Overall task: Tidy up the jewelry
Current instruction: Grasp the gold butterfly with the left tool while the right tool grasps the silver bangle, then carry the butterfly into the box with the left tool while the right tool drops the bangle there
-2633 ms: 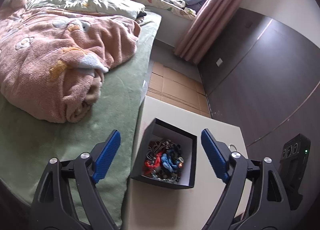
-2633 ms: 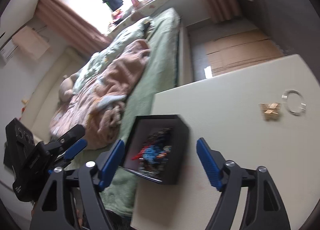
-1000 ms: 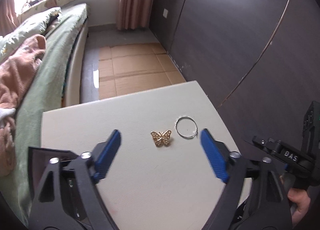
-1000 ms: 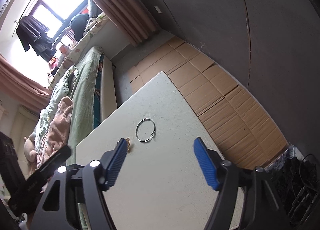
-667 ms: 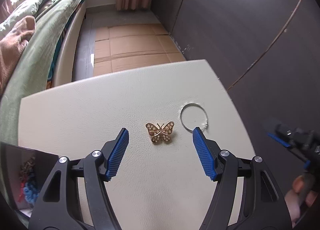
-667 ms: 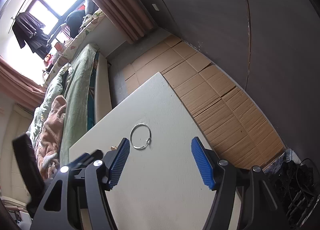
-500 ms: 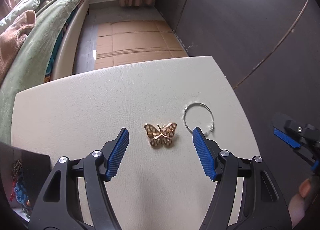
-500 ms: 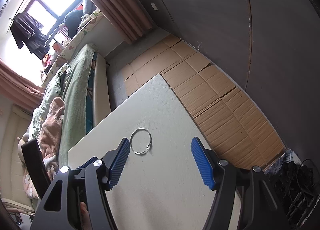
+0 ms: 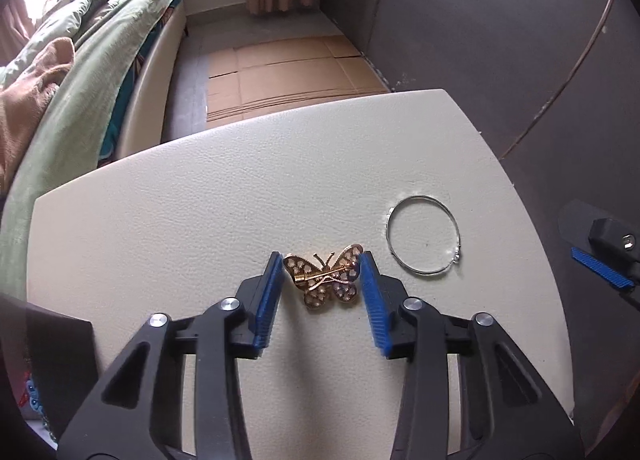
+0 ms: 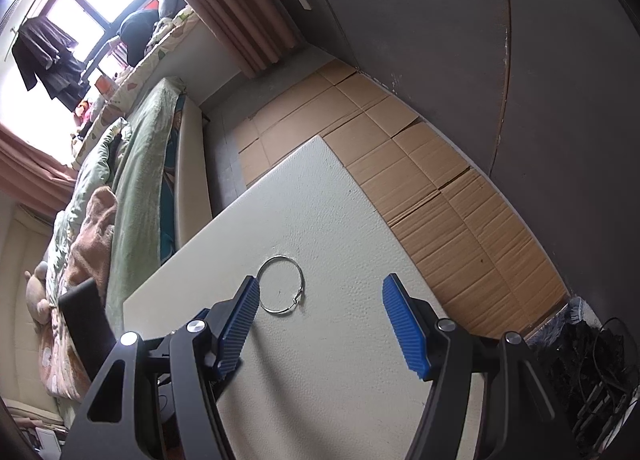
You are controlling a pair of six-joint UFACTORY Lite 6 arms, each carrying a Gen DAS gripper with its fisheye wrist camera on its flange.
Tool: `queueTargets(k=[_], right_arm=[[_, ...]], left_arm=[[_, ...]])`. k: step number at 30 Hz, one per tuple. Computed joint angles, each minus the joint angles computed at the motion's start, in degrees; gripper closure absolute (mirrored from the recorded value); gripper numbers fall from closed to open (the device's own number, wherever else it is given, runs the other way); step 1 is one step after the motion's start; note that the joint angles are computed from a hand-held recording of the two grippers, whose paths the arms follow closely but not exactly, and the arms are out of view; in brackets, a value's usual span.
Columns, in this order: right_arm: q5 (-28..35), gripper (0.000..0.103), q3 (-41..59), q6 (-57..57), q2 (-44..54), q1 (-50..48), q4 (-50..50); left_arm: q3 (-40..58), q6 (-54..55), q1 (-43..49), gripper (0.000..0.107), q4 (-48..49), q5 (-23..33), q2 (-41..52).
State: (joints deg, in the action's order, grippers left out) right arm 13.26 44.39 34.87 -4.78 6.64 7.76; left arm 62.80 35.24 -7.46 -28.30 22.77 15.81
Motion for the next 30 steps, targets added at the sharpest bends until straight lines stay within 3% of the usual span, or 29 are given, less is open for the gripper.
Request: queueTargets(k=[7, 16, 22, 25, 27, 30], right_arm=[[0.3, 0.069, 6.4, 1.0, 9.8, 2.7, -0.9], [1.8, 0.083, 14.1, 15.9, 19.1, 7.3, -14.5], [8.0, 0.088, 20.1, 31.4, 24.5, 11.3, -30.7], [14.3, 0.095, 24.3, 37.6, 27.3, 14.1, -37.7], [17.3, 0.098, 26.2, 39.0, 28.6, 15.2, -39.8], [16.7, 0.101, 25.6, 37.8, 28.1, 15.2, -38.4]], left_arm=[[2.1, 10.5, 6.0, 0.068, -9.7, 7.1, 0.1], [4.0, 16.7, 13.4, 0.068, -14.9, 13.7, -2.4], [6.3, 19.6, 18.4, 0.068, -17.0, 18.7, -3.1], [7.7, 20.9, 20.8, 0.068, -17.6, 20.8, -3.1], [8.0, 21.8, 22.3, 0.068, -18.1, 21.8, -3.5], [8.5, 22.9, 24.3, 0.068, -18.2, 23.3, -3.9]])
